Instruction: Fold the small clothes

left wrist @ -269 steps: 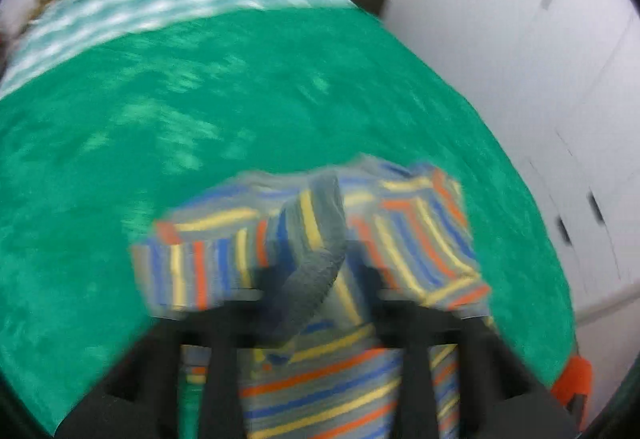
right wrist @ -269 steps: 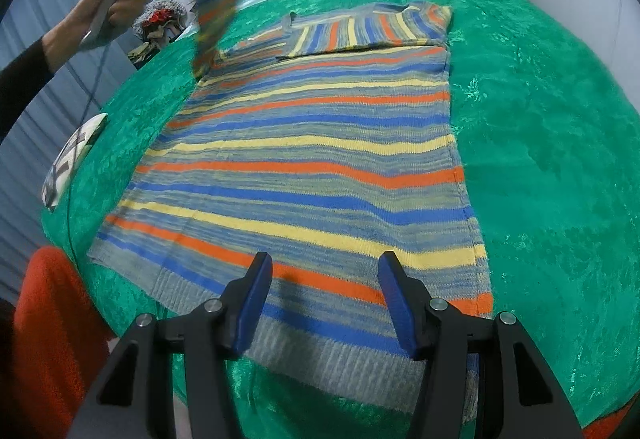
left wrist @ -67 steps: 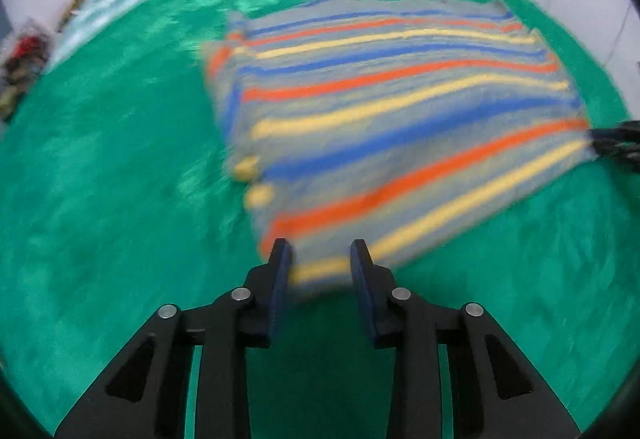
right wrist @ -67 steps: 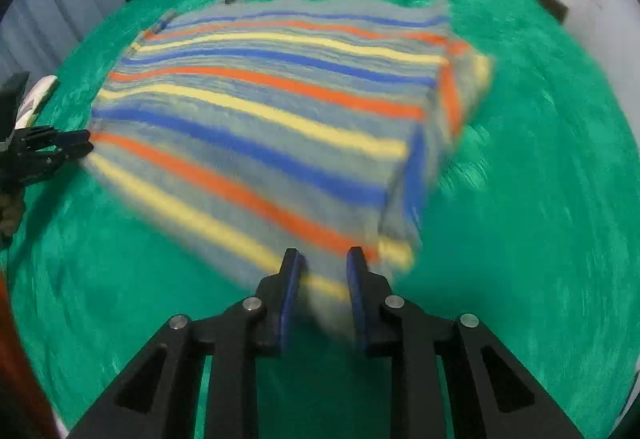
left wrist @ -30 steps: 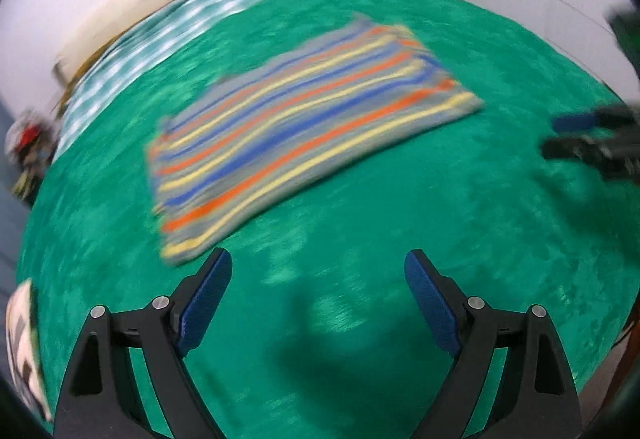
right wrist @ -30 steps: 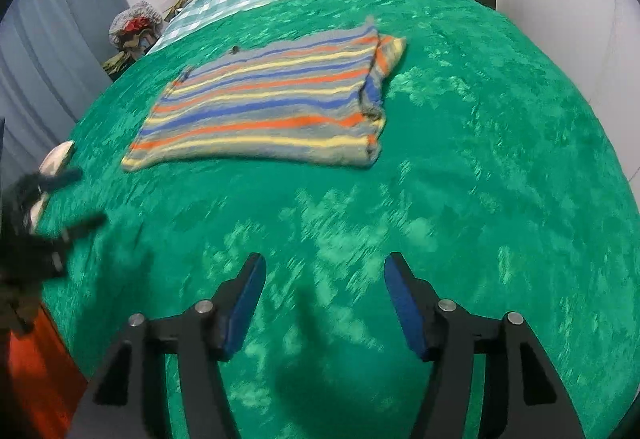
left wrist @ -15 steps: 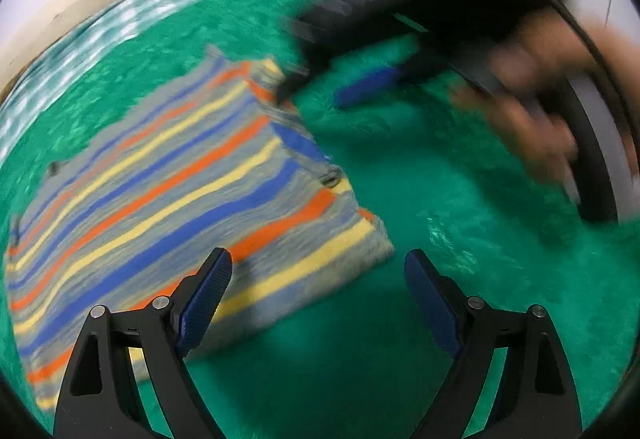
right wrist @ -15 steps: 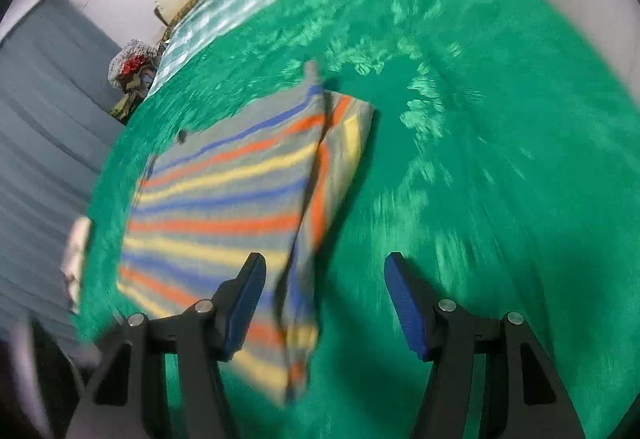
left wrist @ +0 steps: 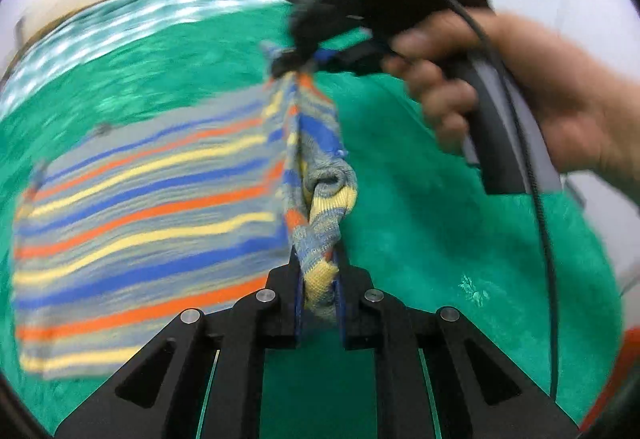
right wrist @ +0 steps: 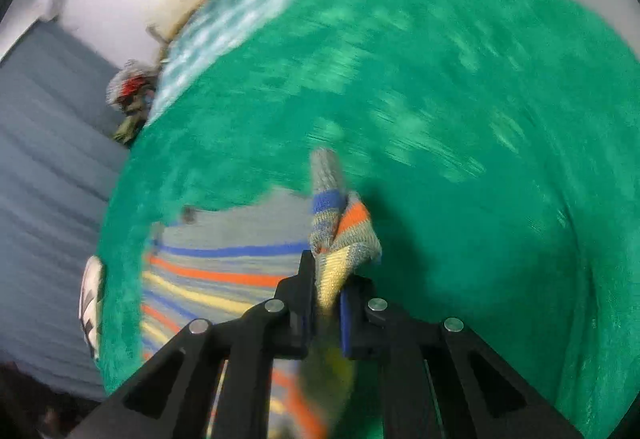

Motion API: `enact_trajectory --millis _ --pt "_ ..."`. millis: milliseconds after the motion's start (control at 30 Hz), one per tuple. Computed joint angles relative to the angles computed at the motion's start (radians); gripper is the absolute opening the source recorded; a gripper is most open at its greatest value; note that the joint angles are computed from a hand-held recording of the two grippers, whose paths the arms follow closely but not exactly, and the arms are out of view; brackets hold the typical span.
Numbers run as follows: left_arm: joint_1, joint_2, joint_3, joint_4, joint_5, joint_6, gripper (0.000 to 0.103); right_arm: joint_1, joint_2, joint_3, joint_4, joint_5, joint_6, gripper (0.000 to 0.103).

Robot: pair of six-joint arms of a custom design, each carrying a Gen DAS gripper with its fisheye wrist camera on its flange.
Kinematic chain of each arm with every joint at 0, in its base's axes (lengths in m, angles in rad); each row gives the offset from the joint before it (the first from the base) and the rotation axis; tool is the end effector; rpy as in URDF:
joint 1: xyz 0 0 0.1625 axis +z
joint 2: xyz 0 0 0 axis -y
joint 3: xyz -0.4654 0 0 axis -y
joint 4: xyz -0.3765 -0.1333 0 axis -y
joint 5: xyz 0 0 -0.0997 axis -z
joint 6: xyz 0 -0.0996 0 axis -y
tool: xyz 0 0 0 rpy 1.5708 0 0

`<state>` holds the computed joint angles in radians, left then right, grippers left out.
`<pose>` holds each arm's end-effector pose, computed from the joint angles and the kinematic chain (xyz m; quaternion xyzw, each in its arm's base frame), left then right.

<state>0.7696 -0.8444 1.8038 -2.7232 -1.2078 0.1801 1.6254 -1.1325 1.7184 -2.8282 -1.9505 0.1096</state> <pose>-0.3429 -0.5671 0.1299 0.4460 0.8717 -0.1451 0.1421 0.1315 -0.6406 0.3653 -0.0876 -0.9251 0.3371 0.1510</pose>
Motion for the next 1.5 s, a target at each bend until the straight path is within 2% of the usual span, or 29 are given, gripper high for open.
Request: enact_trajectory --millis 100,233,300,367,467,567,633,700,733,767,833,900,967,1033,1067,1133,1200,1267,1300,1333,1367,1400,1433,1467,1500 --pt "0.055 -0.099 0.007 0.034 0.005 -0.092 0.011 0.073 0.059 -0.072 0.027 -0.002 -0.020 0.010" --pt "0.137 -0.178 -0.016 0.099 0.006 -0.211 0.011 0.155 0.207 -0.218 0.081 0.006 -0.028 0.010" --pt "0.168 -0.202 -0.021 0.121 0.030 -0.233 0.011 0.184 0.299 -0.309 0.115 0.008 -0.030 0.010" --pt "0.190 -0.215 -0.025 0.133 0.057 -0.241 0.011 0.199 0.367 -0.376 0.141 0.007 -0.021 0.010" --pt "0.234 -0.229 -0.041 0.167 0.058 -0.255 0.011 0.217 0.474 -0.487 0.187 -0.008 -0.010 0.010" --pt "0.240 -0.211 -0.049 0.164 0.082 -0.274 0.011 0.220 0.554 -0.581 0.230 -0.032 0.005 0.010" --pt "0.246 -0.206 -0.060 0.174 0.099 -0.287 0.011 0.216 0.583 -0.604 0.223 -0.021 0.000 0.011" --pt "0.254 -0.206 -0.068 0.218 0.117 -0.309 0.021 0.205 0.603 -0.621 0.239 0.026 -0.006 0.019" --pt "0.260 -0.210 -0.063 0.228 0.125 -0.317 0.032 0.199 0.605 -0.621 0.247 0.044 0.006 0.025" --pt "0.263 -0.212 -0.074 0.239 0.126 -0.325 0.043 0.195 0.602 -0.607 0.225 0.067 0.021 0.036" --pt "0.269 -0.243 -0.053 0.235 0.108 -0.337 0.051 0.194 0.572 -0.550 0.133 0.095 0.015 0.038" --pt "0.270 -0.271 -0.032 0.215 0.095 -0.333 0.052 0.207 0.532 -0.486 0.048 0.072 -0.011 0.039" --pt "0.267 -0.288 -0.017 0.184 0.078 -0.315 0.053 0.231 0.491 -0.430 0.016 0.003 -0.067 0.039" --pt "0.266 -0.285 -0.015 0.163 0.068 -0.302 0.053 0.261 0.440 -0.347 0.000 -0.059 -0.159 0.039" --pt "0.264 -0.280 -0.016 0.161 0.074 -0.298 0.053 0.277 0.409 -0.286 -0.019 -0.076 -0.207 0.039" --pt "0.264 -0.254 -0.032 0.200 0.110 -0.293 0.052 0.293 0.363 -0.186 -0.030 -0.081 -0.248 0.039" --pt "0.286 -0.202 -0.092 0.279 0.144 -0.294 0.047 0.293 0.328 -0.087 -0.016 -0.103 -0.226 0.039" --pt "0.288 -0.217 -0.086 0.292 0.131 -0.289 0.049 0.283 0.320 -0.024 0.079 -0.193 -0.132 0.036" --pt "0.282 -0.236 -0.073 0.294 0.133 -0.295 0.052 0.285 0.312 0.020 0.072 -0.233 -0.110 0.035" --pt "0.271 -0.271 -0.045 0.279 0.141 -0.298 0.062 0.298 0.305 0.049 0.023 -0.258 -0.120 0.035" --pt "0.265 -0.296 -0.023 0.262 0.145 -0.299 0.074 0.315 0.298 0.077 -0.036 -0.285 -0.126 0.039" --pt "0.263 -0.319 -0.003 0.237 0.145 -0.296 0.079 0.342 0.284 0.118 -0.133 -0.313 -0.121 0.045" --pt "0.258 -0.351 0.028 0.205 0.146 -0.297 0.086 0.357 0.275 0.148 -0.204 -0.315 -0.118 0.060" --pt "0.252 -0.376 0.054 0.184 0.152 -0.300 0.090 0.378 0.262 0.187 -0.292 -0.325 -0.107 0.073" --pt "0.252 -0.387 0.068 0.168 0.161 -0.296 0.090 0.391 0.259 0.207 -0.338 -0.339 -0.099 0.075"
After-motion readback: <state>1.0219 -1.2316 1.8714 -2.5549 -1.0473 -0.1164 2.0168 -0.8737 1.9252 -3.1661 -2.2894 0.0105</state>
